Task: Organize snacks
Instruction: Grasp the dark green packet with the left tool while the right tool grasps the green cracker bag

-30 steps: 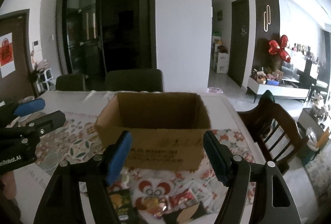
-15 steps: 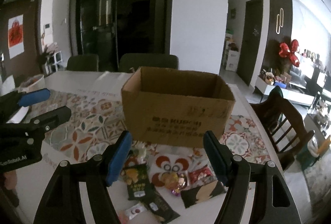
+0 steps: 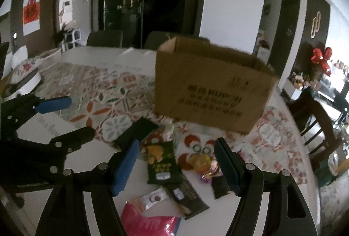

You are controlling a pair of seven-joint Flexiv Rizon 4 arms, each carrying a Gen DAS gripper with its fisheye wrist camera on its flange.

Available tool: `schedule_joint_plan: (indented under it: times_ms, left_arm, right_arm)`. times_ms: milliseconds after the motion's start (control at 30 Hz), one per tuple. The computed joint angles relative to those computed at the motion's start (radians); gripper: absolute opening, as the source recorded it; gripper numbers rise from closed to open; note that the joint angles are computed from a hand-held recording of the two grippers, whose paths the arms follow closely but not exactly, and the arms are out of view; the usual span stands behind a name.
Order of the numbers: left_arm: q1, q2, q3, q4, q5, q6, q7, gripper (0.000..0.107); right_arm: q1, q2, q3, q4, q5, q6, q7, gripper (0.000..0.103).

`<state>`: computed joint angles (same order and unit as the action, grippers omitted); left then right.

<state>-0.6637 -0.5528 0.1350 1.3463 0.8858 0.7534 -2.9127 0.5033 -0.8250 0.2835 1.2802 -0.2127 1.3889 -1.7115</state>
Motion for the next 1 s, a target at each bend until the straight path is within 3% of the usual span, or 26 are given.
schedule_joint_plan:
  times_ms: [167, 467, 567, 1000]
  left_arm:
    - [0.058, -0.028, -0.02, 0.016, -0.082, 0.082, 0.037, 0.065]
    - [0.101, -0.076, 0.0, 0.024, -0.215, 0.185, 0.111, 0.06]
    - [0.09, -0.088, 0.023, 0.008, -0.228, 0.182, 0.13, 0.06]
    - [0.162, -0.152, -0.006, -0.027, -0.452, 0.183, 0.362, 0.054]
  right_arm:
    - [-0.022, -0.045, 0.064, -0.082, 0.043, -0.146, -0.048, 0.072]
    - [0.025, -0.11, 0.029, -0.243, 0.111, -0.356, -0.106, 0.071]
    - [0.038, -0.111, 0.008, -0.249, 0.124, -0.376, -0.132, 0.071]
    - [0.061, -0.165, -0.011, -0.354, 0.175, -0.507, -0.167, 0.065]
